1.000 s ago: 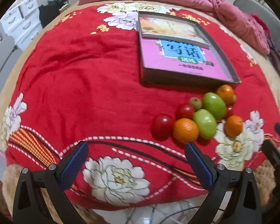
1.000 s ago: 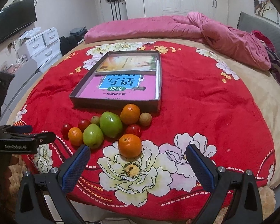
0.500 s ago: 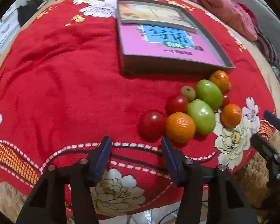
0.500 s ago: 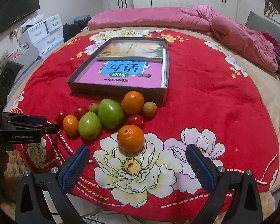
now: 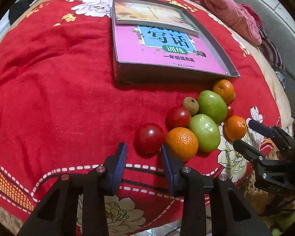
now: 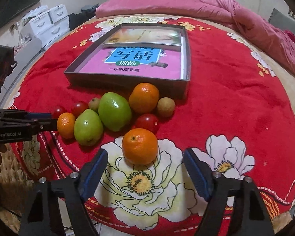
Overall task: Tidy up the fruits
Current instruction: 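Move the left tool to a red tomato while the right tool approaches a mandarin orange, then close the left gripper on the red tomato while the right gripper closes on the orange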
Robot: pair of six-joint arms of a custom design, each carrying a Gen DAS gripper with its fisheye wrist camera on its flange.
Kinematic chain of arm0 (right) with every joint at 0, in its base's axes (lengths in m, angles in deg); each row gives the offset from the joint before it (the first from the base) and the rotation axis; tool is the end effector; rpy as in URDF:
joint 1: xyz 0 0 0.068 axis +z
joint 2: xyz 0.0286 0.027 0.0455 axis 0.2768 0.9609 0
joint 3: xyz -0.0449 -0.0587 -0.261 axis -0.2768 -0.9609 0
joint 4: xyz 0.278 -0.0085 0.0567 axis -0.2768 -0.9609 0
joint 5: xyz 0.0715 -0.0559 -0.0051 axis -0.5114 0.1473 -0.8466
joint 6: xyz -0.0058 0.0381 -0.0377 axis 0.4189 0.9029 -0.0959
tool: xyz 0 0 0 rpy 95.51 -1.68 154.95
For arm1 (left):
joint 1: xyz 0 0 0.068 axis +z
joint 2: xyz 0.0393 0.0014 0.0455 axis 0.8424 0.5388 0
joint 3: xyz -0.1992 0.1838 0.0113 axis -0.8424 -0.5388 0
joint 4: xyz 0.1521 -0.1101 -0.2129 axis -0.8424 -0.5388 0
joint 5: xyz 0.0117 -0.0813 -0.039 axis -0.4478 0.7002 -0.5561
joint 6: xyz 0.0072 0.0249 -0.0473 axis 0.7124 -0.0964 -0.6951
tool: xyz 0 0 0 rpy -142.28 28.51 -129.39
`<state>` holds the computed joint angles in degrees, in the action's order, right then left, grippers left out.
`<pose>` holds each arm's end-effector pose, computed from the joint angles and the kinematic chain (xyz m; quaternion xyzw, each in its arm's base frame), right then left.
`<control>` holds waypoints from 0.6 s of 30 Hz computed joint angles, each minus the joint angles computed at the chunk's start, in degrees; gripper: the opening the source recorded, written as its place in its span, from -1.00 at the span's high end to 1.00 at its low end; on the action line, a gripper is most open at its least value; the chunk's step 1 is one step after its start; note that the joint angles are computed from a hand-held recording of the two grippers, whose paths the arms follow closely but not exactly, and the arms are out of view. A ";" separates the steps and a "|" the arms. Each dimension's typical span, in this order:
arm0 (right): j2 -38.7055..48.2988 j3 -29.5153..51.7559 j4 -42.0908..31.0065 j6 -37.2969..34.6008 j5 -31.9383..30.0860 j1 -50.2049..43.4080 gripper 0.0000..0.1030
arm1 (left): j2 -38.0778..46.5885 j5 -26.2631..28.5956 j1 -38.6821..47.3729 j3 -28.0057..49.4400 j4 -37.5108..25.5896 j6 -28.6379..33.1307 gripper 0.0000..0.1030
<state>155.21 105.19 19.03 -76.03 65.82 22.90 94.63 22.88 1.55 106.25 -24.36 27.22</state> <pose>0.1982 0.0322 0.0948 -0.2190 0.9409 0.0978 0.2392 0.1768 -0.2493 0.0988 -0.0563 0.9777 -0.1077 0.1713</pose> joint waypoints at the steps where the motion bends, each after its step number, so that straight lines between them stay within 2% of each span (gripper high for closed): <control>1: 0.54 0.22 0.23 0.15 -0.29 -0.30 -0.38 | -0.02 0.46 0.40 -0.26 0.84 0.37 0.32; 3: 1.10 0.56 0.38 0.22 -1.07 -1.00 -0.27 | -0.30 1.23 1.11 -0.93 2.47 1.28 0.34; 8: 2.01 1.13 0.51 -0.07 -2.69 -2.47 -0.14 | -0.79 3.16 2.76 -2.78 6.49 2.66 0.35; 18: 6.92 2.03 3.51 0.68 -0.66 0.14 -0.08 | 1.53 4.28 4.95 -1.05 7.90 4.11 0.38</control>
<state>162.13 107.22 22.54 -75.34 65.16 23.04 96.16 27.15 6.50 105.21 -16.46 31.33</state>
